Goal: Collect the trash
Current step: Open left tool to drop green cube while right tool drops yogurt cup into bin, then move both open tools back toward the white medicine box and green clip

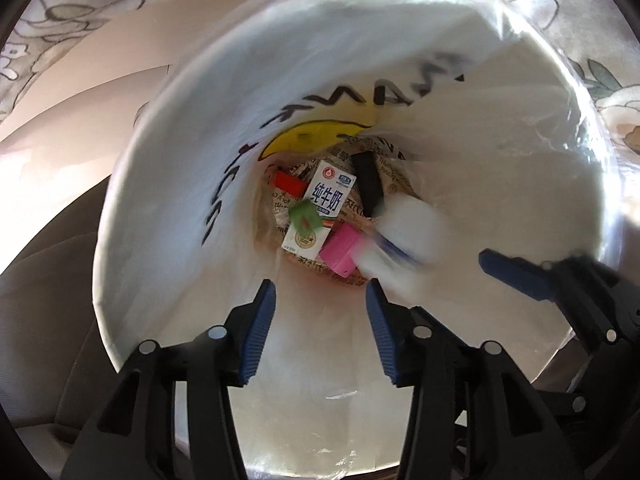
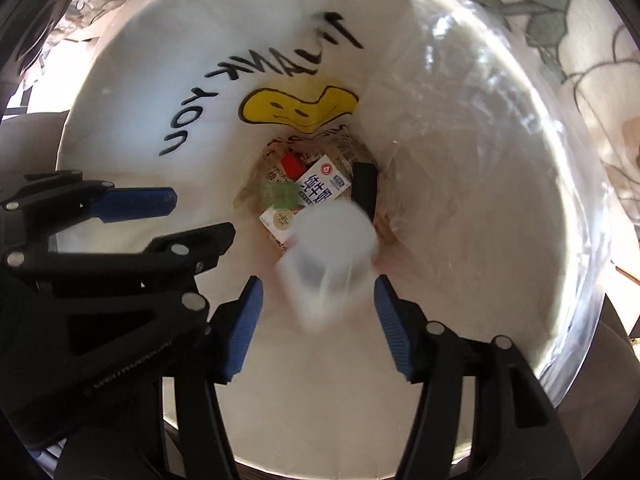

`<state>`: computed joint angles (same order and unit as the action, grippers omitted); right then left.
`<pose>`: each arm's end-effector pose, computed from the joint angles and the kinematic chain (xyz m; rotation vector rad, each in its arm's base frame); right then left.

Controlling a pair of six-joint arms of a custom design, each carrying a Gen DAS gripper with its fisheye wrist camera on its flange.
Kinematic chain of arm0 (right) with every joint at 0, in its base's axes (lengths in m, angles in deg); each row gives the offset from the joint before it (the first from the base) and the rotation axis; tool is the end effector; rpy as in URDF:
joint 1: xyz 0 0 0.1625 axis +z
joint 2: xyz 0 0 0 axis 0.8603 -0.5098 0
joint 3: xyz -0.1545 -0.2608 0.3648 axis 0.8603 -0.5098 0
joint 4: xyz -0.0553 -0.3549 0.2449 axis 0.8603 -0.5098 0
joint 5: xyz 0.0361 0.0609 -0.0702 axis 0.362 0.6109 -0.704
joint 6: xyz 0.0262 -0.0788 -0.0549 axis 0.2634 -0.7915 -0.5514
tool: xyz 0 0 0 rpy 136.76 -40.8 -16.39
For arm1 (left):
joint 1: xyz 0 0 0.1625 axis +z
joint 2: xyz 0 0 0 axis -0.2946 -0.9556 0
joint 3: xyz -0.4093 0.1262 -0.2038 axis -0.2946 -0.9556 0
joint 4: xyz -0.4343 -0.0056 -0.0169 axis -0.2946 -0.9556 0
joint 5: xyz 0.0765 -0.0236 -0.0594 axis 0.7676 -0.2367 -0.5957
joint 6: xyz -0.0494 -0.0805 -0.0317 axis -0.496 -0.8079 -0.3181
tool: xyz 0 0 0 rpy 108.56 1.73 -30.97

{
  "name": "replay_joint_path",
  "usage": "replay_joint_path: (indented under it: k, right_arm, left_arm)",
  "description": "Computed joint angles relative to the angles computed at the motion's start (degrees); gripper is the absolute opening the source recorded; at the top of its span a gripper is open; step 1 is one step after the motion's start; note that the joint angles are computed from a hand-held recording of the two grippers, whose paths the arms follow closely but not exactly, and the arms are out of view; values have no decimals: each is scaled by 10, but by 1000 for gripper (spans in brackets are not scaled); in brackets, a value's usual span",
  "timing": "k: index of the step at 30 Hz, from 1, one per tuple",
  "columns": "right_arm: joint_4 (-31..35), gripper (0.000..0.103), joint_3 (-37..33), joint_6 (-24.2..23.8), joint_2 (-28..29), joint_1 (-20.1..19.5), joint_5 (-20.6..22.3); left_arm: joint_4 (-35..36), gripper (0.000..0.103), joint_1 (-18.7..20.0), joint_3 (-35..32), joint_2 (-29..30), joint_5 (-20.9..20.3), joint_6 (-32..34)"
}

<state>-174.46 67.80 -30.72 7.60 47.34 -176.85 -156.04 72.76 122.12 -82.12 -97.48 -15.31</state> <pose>0.2737 -0.6515 0.0991 0.8305 -2.2589 -0.7468 -0.2124 -0.5948 0.1492 -0.6715 2.5106 0.1137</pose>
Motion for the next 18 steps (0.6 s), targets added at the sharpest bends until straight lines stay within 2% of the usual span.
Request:
replay_joint_path:
  k: [8, 10, 14, 15, 16, 18]
  right_arm:
    - [5, 59, -3, -3, -4, 4, 4]
    - [-11, 59, 9, -8, -6, 0, 4]
    - [4, 59, 5, 8, -9, -1, 8]
    - [11, 59, 5, 15, -11, -1, 10]
    - [19, 59, 3, 20, -13, 0, 12]
    - [25, 59, 6, 18, -20, 4, 13]
  left_arm:
    - [0, 50, -4, 1, -3, 3, -1]
    - [5, 50, -8, 1, -5, 7, -3]
    - [14, 51, -13, 1, -10, 5, -18]
    - [18, 53, -15, -1, -10, 7, -21]
    - [24, 60, -19, -1, -12, 10, -25]
    - [30, 67, -30, 1, -19, 22, -35]
